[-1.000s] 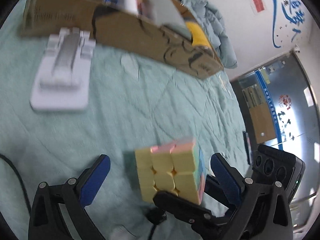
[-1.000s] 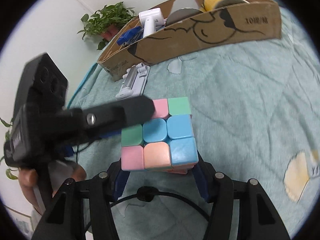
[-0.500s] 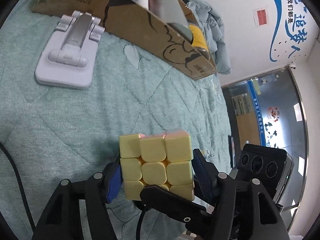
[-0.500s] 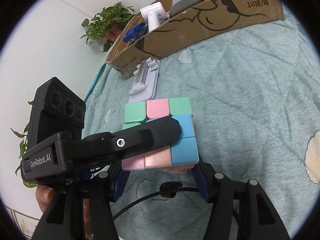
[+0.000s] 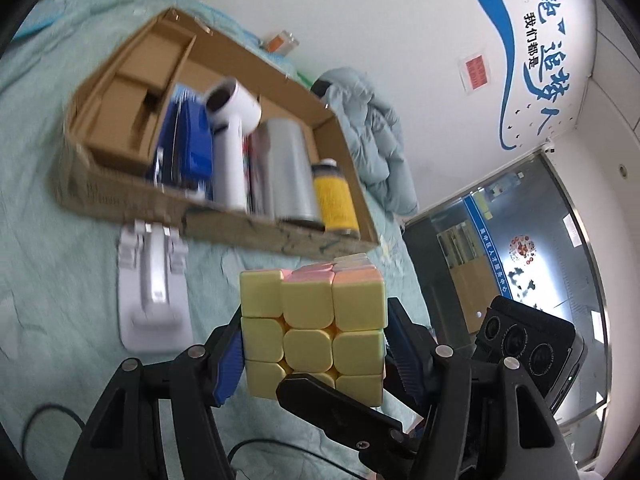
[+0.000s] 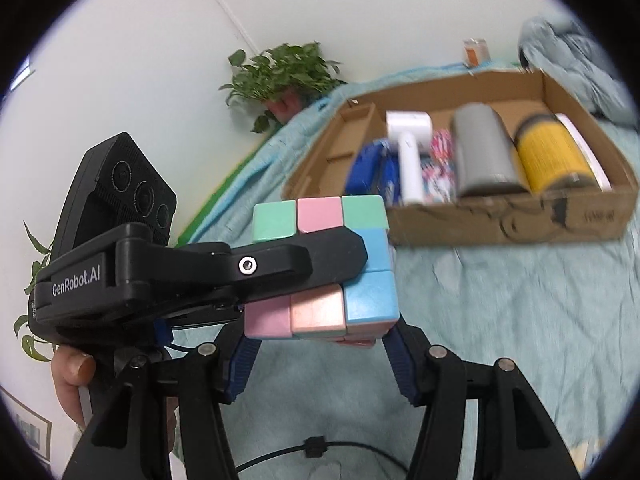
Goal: Organize rigid objects
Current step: 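Lift the Rubik's cube and lower it into the box's small compartment, then open both tools and move them to the white phone stand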
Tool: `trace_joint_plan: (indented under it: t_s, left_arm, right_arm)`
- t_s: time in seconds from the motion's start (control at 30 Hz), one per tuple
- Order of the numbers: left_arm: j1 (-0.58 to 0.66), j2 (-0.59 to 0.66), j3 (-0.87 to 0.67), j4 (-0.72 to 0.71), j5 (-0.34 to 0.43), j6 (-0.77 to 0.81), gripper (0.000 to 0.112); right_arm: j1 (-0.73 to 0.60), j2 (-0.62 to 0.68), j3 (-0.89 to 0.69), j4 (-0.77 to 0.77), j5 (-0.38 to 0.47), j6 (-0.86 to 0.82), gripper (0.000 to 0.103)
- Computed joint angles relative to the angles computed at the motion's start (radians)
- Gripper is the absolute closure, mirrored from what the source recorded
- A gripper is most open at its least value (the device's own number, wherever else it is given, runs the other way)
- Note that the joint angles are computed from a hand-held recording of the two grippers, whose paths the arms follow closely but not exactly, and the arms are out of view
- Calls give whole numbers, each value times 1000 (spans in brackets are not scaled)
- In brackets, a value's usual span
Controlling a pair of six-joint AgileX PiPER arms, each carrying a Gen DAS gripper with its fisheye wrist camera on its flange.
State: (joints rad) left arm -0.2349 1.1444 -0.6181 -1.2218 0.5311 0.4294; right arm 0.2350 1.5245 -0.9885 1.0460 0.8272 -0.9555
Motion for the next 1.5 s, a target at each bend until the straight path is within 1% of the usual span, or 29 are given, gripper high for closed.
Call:
trace_joint_plan:
  t_s: [0.03, 0.13, 0.27, 0.3, 0.33, 0.4, 0.43, 0.47, 0.53, 0.63, 0.73, 0.8, 0.87, 0.9, 0.93, 0.97, 1.0, 1.07, 1.1, 1.13, 1.17, 1.2, 1.27, 1.3, 1.33, 1.4, 1.47, 1.5]
  left_arm:
    - [38, 1, -15, 13, 31, 7, 51]
    - [199, 41, -87, 33, 169, 54, 51]
    - [341, 140, -215, 69, 284, 78, 51]
    - [370, 167, -245, 79, 306, 77, 51]
    - [390, 196, -270, 80, 317, 84, 51]
    - [449, 264, -331, 79, 355, 101, 51]
    - [478, 304, -361, 74, 375, 118, 51]
    - [505, 356, -399, 67, 396, 134, 51]
    - [551, 447, -466, 56, 435, 151, 51]
    - [578, 575, -573, 60, 462, 139, 51]
    - [592, 702, -705, 100, 487, 118, 51]
    - [587, 768, -766, 118, 492, 103, 51]
    - [576, 814, -816, 159, 475, 63, 50]
    - [571, 824, -833, 192, 456, 36, 47]
    - [569, 831, -841, 209, 440, 25, 47]
    - [576, 848, -852, 189, 453, 49, 46]
    - [579, 855, -858, 182, 461, 57, 45]
    - [575, 836, -847, 201, 437, 56, 44]
    - [567, 812, -832, 226, 408, 48, 36]
    - [556, 779, -803, 248, 366, 40, 29]
    - [548, 735, -754, 239, 312, 63, 25]
    - [546, 708, -726, 229, 296, 81, 22]
    - [523, 646, -672, 267, 231, 63, 21]
    - [502, 603, -636, 302, 183, 45, 21]
    - [482, 569, -608, 341, 139, 15, 21]
    - [433, 493, -534, 417, 39, -58, 21]
    - [396, 412, -457, 487, -34, -119, 21]
    - [371, 376, -426, 541, -70, -173, 21]
  right_arm:
    - [18, 18, -30, 2, -10, 10, 47]
    - [60, 78, -118, -4, -37, 43, 47]
    - [108, 186, -267, -18, -49, 109, 47]
    - [132, 219, -319, -41, -55, 154, 47]
    - [150, 264, -385, -60, -50, 187, 47]
    - [167, 321, -465, -76, -33, 219, 47]
    - [185, 372, -540, -109, -25, 265, 47]
    - [192, 395, -575, -127, -20, 292, 47]
    - [220, 477, -699, -194, -4, 392, 47]
    - [244, 584, -850, -257, 15, 489, 47]
    - [251, 696, -1010, -298, 64, 584, 47]
    - [253, 761, -1102, -318, 92, 645, 47]
    - [257, 805, -1152, -333, 104, 690, 46]
    - [260, 819, -1161, -343, 107, 709, 46]
    - [269, 817, -1149, -371, 89, 723, 46]
    - [278, 799, -1114, -378, 45, 707, 46]
    - [283, 794, -1105, -394, 34, 715, 45]
    - [275, 804, -1131, -374, 79, 725, 43]
    - [268, 805, -1139, -363, 99, 720, 41]
    - [261, 787, -1110, -341, 96, 690, 36]
    - [259, 750, -1049, -338, 61, 659, 31]
    - [260, 708, -983, -351, 15, 641, 25]
    - [258, 605, -808, -307, -96, 549, 23]
    - [262, 560, -735, -315, -144, 549, 22]
    - [264, 510, -653, -291, -193, 516, 22]
    - [265, 415, -501, -197, -273, 376, 22]
    - [274, 319, -358, -122, -362, 243, 22]
    - [273, 282, -304, -91, -387, 188, 22]
